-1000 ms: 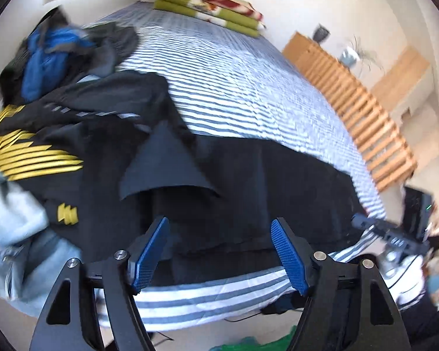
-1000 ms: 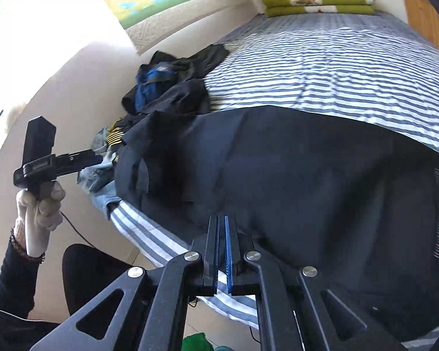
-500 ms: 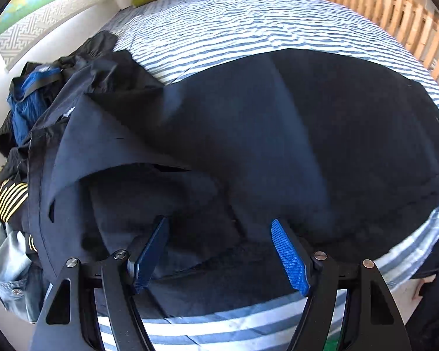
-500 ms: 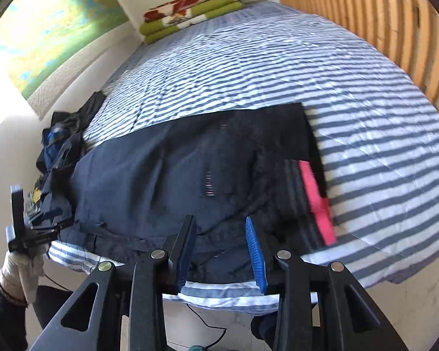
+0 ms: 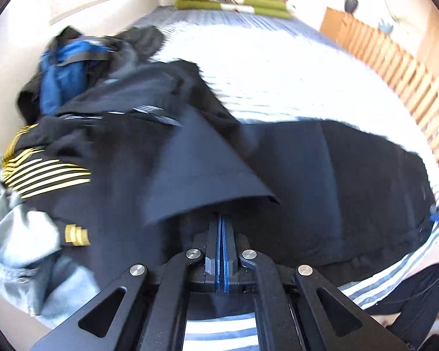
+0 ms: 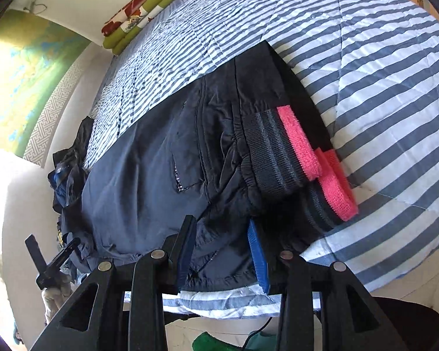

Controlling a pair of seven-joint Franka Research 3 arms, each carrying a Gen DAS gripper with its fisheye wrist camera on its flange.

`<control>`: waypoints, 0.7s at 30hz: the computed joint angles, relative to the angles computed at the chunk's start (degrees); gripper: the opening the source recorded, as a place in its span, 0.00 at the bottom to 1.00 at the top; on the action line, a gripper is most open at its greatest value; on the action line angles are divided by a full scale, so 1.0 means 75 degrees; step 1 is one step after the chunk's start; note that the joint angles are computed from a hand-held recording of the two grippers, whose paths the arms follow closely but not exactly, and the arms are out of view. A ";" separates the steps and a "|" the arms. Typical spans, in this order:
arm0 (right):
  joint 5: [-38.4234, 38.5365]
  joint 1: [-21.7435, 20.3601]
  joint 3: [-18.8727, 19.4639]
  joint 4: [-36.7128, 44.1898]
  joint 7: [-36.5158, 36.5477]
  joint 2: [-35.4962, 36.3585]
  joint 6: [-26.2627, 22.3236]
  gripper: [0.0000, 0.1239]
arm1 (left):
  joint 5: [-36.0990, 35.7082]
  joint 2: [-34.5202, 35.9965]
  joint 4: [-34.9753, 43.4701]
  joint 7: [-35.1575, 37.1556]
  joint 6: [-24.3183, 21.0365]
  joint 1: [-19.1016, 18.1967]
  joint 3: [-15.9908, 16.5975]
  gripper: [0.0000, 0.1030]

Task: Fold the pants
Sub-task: 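Grasp the black pants edge with the left tool and fold it over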

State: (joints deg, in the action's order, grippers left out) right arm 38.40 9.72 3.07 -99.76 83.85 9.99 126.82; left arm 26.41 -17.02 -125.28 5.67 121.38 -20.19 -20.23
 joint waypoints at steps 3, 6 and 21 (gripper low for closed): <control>-0.0024 0.0028 -0.0005 -0.0061 0.0134 0.0005 0.0156 0.23 | -0.0090 -0.0820 -0.0629 -0.0377 0.0323 0.0010 0.0070 0.00; -0.0133 0.0048 -0.0012 -0.0227 0.0077 -0.0124 0.0347 0.10 | -0.0488 -0.1212 -0.1062 -0.0349 0.1008 -0.0054 0.0201 0.07; -0.0739 0.0261 -0.0016 -0.0478 0.0178 -0.0393 0.0859 0.06 | -0.0312 -0.0129 -0.0643 -0.2365 0.2548 0.0952 0.0106 0.03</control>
